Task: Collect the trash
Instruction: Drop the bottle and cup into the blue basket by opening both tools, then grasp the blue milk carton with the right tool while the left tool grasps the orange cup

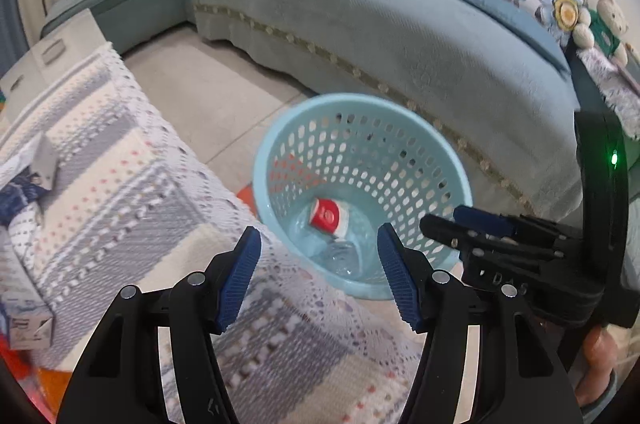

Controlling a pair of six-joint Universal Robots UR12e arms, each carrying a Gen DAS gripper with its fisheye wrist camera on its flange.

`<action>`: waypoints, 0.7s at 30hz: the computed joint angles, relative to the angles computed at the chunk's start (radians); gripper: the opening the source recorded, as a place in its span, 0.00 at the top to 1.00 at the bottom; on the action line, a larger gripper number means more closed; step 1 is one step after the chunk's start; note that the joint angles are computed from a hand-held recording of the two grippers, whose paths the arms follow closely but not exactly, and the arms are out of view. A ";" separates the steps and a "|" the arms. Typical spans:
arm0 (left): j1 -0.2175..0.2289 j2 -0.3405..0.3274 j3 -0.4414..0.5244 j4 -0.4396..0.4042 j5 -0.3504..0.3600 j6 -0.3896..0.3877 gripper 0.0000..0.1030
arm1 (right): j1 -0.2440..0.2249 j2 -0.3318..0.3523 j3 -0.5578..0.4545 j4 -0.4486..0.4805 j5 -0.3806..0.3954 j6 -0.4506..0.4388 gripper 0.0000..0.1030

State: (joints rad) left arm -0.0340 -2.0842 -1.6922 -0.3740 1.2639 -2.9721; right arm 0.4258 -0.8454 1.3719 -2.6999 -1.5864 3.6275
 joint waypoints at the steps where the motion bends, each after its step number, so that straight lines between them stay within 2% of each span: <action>1: 0.008 0.015 -0.015 0.017 -0.011 -0.009 0.43 | 0.006 -0.005 0.000 -0.005 -0.006 -0.012 0.56; 6: 0.044 0.086 -0.087 0.097 -0.036 -0.052 0.43 | 0.035 -0.024 -0.004 -0.040 -0.007 -0.063 0.56; 14: 0.161 0.238 -0.249 0.248 -0.028 -0.174 0.43 | 0.114 -0.018 -0.060 -0.124 0.018 -0.219 0.56; 16: 0.197 0.272 -0.293 0.290 0.005 -0.226 0.42 | 0.133 -0.006 -0.082 -0.136 0.033 -0.255 0.56; 21: 0.291 0.329 -0.375 0.364 0.122 -0.364 0.32 | 0.178 0.047 -0.172 -0.113 0.062 -0.324 0.56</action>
State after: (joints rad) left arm 0.2572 -1.7553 -2.0674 -0.0096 1.3863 -3.3357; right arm 0.6034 -0.7979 1.1998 -2.8126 -1.5242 3.3037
